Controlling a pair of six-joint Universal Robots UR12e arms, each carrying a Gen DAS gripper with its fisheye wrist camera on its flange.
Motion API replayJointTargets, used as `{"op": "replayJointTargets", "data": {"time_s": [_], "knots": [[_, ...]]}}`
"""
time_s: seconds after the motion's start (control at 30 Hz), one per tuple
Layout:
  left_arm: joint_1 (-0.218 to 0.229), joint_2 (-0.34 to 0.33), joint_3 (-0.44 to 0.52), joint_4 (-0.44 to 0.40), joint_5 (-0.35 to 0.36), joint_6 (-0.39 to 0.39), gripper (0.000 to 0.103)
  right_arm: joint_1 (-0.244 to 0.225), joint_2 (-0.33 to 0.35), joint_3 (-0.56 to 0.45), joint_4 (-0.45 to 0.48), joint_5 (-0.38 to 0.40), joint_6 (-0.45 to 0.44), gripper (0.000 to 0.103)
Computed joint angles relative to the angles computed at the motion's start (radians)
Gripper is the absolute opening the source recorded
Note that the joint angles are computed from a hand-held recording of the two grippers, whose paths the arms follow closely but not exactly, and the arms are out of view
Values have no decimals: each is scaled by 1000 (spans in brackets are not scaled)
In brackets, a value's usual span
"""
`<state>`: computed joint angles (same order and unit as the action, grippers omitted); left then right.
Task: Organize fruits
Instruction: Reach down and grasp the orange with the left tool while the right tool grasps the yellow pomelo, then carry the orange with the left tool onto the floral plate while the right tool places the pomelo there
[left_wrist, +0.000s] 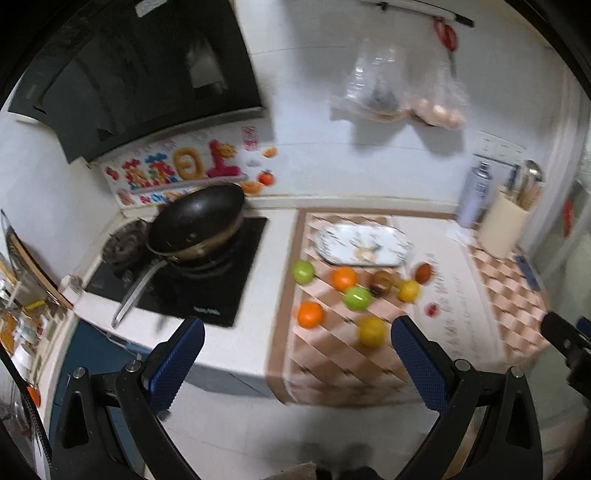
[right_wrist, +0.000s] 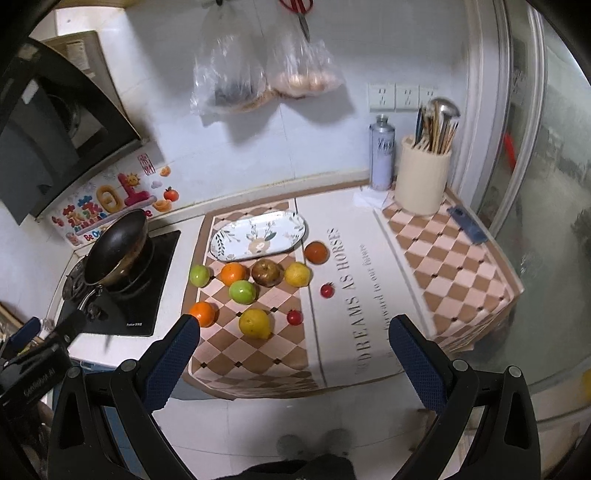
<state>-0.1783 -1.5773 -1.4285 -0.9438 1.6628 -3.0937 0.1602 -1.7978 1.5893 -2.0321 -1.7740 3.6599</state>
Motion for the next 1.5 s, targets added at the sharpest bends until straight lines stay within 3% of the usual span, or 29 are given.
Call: {"op": "replayJointTargets", "data": {"time_s": [0.1,0.2,0.53,0.6,0.77,0.93,1.13,1.3,1.37,1.5], "knots": [[15,-37,-7,37,47,11,103,-12,38,11,-9,54,10,103],[31,-78,11,6,61,2,103,-23,88,12,7,106,6,103],[41,-255,154,-256,99,-39,103,-67,283,-6,65,296,-84,103],[41,-302,205,-339,81,-59,103,-72,323,-18,85,327,-111,102],[54,-417,334,-560,-46,-115,99,-84,391,-44,138,400,-146,102],[47,-492,405,-683,-105,-122,93,-90,433,-58,178,448,-164,100],[34,-512,407,-717,-105,-90,87,-90,467,-78,206,481,-178,93],[36,-491,372,-706,-147,-57,62,-79,482,-94,217,460,-189,76],[27,-477,355,-691,-122,-45,62,-77,483,-94,200,457,-196,67],[17,-445,314,-656,-98,-31,62,-72,488,-104,200,449,-212,67]]}}
